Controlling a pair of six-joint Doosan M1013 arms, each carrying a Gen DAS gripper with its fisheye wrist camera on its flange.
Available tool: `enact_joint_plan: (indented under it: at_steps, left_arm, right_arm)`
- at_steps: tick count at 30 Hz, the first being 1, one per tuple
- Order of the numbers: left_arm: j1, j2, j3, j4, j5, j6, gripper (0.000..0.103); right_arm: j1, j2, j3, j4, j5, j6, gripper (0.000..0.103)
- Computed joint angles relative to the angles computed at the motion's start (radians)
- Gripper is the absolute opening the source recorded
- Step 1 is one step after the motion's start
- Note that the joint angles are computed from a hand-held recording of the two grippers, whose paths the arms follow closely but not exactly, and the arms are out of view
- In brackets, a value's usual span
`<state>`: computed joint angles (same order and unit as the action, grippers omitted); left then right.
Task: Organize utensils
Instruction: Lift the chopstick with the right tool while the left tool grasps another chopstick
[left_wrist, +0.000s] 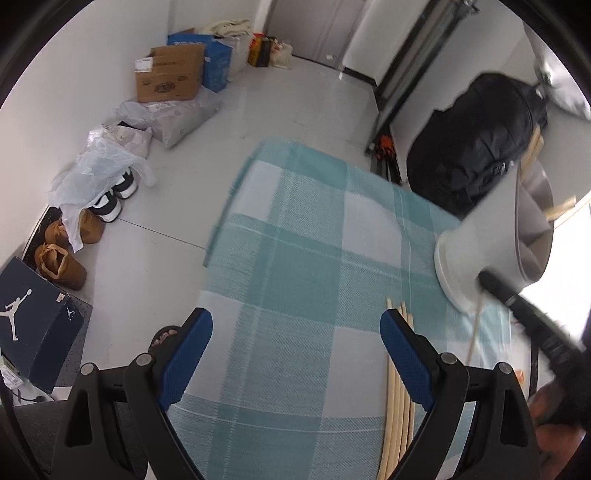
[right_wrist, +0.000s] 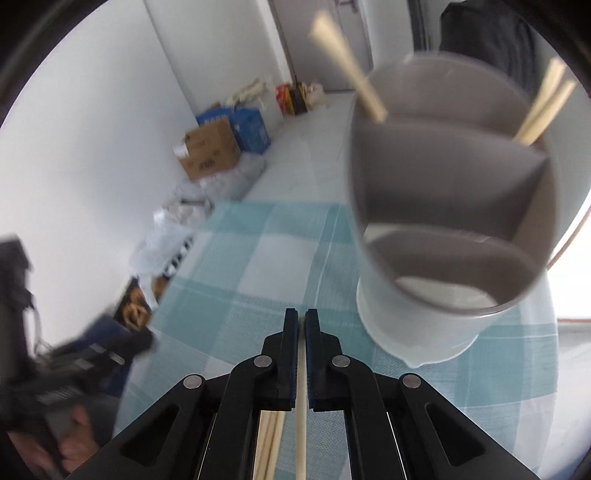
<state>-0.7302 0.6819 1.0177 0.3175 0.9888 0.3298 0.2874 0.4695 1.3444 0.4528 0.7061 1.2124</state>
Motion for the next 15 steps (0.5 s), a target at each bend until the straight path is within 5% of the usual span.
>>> enact_joint_plan:
  at_steps: [6,15]
  left_arm:
    - [-0.027,0.093,-0.155,-0.033,0.163,0.208,0.090]
    - [-0.038,0.149,-0.241,-0.046,0.288,0.269,0.090]
  right_arm:
    - [-0.056,-0.083,0.096,0.293,-0.113,-0.184,0.003]
    - [-0.096,-0.135,0.149,0.425,-0.121,-0.309,0.003]
